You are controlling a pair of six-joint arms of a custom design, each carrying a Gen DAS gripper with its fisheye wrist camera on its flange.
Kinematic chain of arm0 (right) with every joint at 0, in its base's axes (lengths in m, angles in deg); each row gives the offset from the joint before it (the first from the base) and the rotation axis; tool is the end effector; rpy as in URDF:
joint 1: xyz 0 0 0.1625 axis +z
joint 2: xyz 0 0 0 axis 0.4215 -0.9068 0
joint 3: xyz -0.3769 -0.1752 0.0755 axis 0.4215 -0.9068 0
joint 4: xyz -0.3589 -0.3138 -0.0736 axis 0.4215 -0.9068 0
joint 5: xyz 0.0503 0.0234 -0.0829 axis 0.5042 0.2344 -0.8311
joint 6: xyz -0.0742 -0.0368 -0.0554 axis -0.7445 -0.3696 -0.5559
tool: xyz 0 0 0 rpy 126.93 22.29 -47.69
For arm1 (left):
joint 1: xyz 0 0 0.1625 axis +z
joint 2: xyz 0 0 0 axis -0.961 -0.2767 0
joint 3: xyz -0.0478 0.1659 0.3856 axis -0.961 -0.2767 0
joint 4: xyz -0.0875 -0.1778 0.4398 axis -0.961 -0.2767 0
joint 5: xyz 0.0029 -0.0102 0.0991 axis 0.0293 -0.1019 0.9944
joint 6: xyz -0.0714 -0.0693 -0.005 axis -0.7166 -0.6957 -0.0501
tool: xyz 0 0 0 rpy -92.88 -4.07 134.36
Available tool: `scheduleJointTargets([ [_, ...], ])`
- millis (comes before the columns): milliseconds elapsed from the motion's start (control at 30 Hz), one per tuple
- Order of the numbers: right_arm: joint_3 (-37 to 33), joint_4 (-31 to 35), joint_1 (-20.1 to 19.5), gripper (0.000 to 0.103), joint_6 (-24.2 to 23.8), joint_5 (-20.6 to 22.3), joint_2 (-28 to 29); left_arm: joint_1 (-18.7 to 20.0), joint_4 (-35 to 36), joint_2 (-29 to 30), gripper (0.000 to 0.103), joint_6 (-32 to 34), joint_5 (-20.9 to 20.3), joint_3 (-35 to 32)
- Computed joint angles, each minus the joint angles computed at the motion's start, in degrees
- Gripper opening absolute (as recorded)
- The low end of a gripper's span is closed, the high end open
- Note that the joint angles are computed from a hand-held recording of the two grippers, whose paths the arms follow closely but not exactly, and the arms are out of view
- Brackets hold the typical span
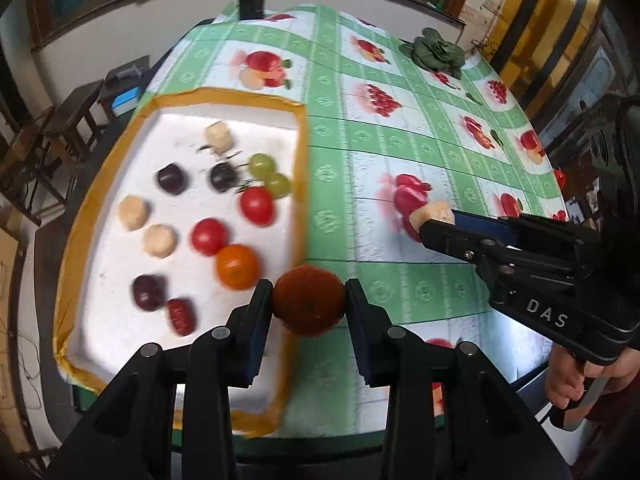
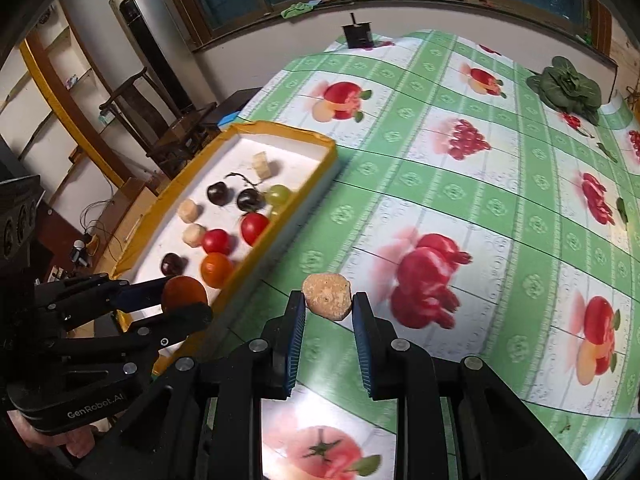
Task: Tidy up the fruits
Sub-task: 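Carry the bread piece with the right tool while the left tool carries the tangerine over the tray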
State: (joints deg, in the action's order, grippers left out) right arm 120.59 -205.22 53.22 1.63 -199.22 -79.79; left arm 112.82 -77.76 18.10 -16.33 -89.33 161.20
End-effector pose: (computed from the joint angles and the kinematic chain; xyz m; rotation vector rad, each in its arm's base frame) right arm 0.0072 -0.4453 0.2242 0.1488 -2.4895 0.7240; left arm -0.2962 -0.4720 -0.0589 0.8533 2.5150 -0.2675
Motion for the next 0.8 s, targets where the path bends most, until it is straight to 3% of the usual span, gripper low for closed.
scheduleJointTargets([
  [333, -1.2, 0.6, 4.4, 0.024, 2.8, 0.5, 5.6, 4.9, 3.8, -8.0, 0.034, 3.1, -0.3, 3.7],
  [800, -5.2, 1.6, 9.9, 0.024, 3.5, -2.0, 15.7, 10.8, 5.7, -9.0, 0.034, 4.2, 3.1, 3.2],
])
